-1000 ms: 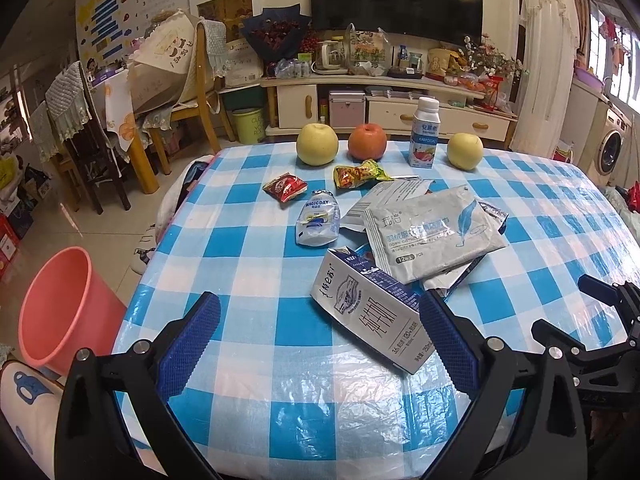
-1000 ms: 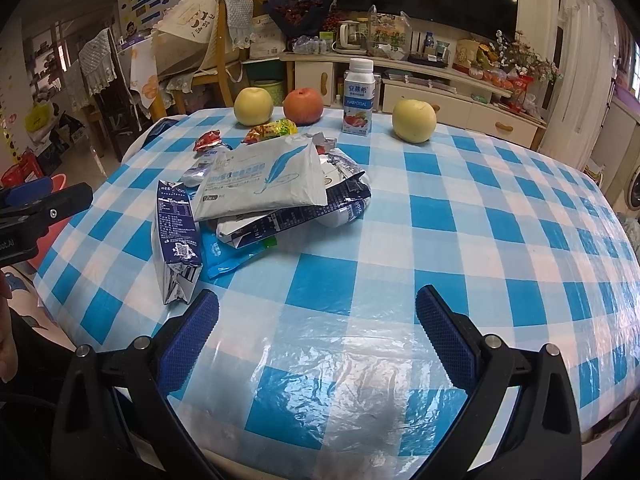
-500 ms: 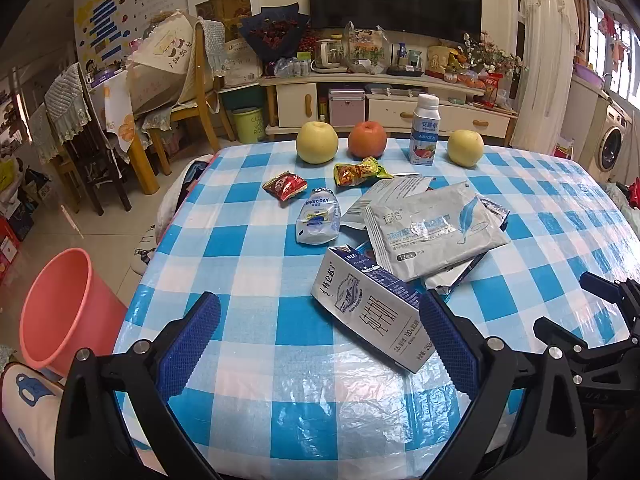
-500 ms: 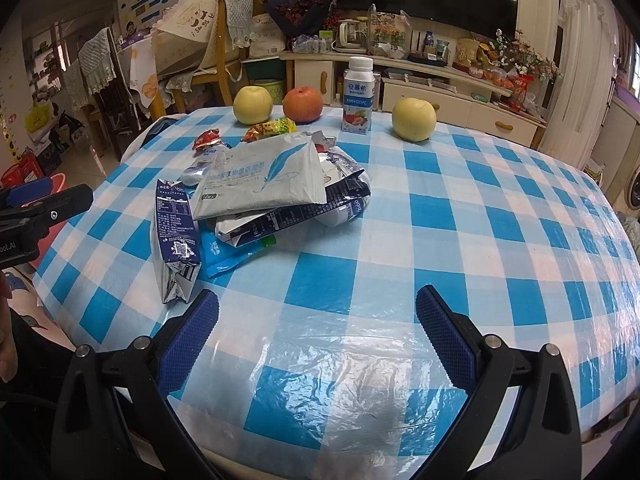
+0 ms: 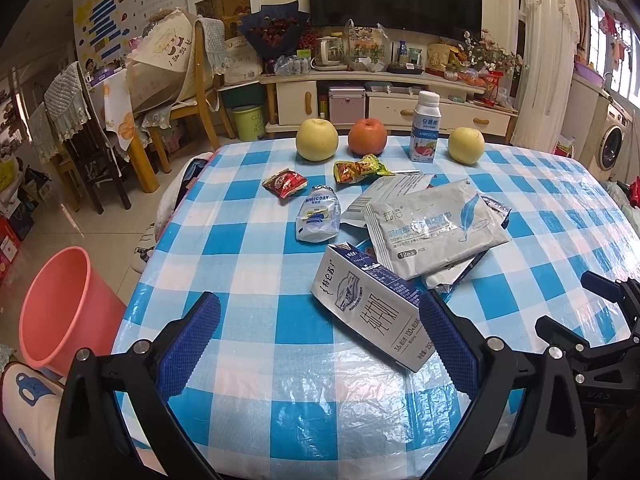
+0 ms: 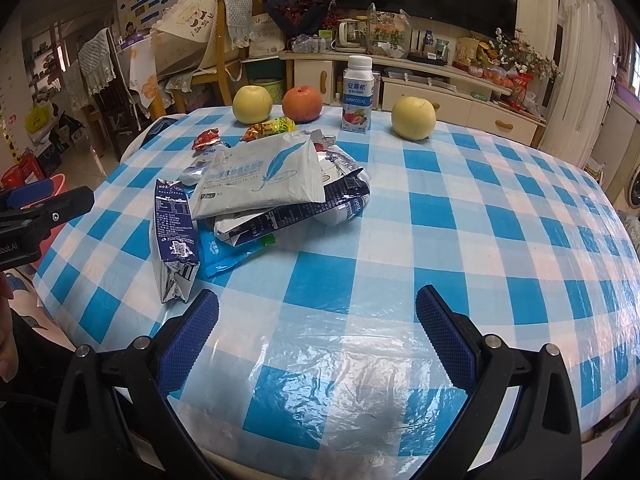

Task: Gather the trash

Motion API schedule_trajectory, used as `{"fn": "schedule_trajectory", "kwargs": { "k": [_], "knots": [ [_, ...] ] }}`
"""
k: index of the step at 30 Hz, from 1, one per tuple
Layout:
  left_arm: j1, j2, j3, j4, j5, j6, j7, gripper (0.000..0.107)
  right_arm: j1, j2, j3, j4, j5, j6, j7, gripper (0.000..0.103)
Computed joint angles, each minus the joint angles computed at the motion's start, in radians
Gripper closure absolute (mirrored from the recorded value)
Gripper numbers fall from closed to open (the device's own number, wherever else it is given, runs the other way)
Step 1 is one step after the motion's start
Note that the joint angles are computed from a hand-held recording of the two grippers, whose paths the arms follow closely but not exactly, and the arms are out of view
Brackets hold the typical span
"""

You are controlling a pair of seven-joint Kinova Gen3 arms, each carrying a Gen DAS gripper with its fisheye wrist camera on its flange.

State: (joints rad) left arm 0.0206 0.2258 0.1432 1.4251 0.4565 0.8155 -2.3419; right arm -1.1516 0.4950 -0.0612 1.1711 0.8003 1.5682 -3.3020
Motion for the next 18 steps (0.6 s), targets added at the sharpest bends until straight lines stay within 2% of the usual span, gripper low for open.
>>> {"fn": "schedule_trajectory", "kwargs": {
  "k": [14, 18],
  "knots": [
    [0.001, 0.005, 0.000, 0.000, -0.005, -0.002, 0.003, 0.009, 0.000, -0.006, -0.004, 0.013, 0.004, -0.002, -0.010, 0.004],
    [0.000, 0.033, 0.000, -0.014, -0.006, 0.017, 0.020, 0.009, -0.004, -0.021, -0.003, 0.045, 0.017, -0.003, -0.043, 0.004]
  ]
}}
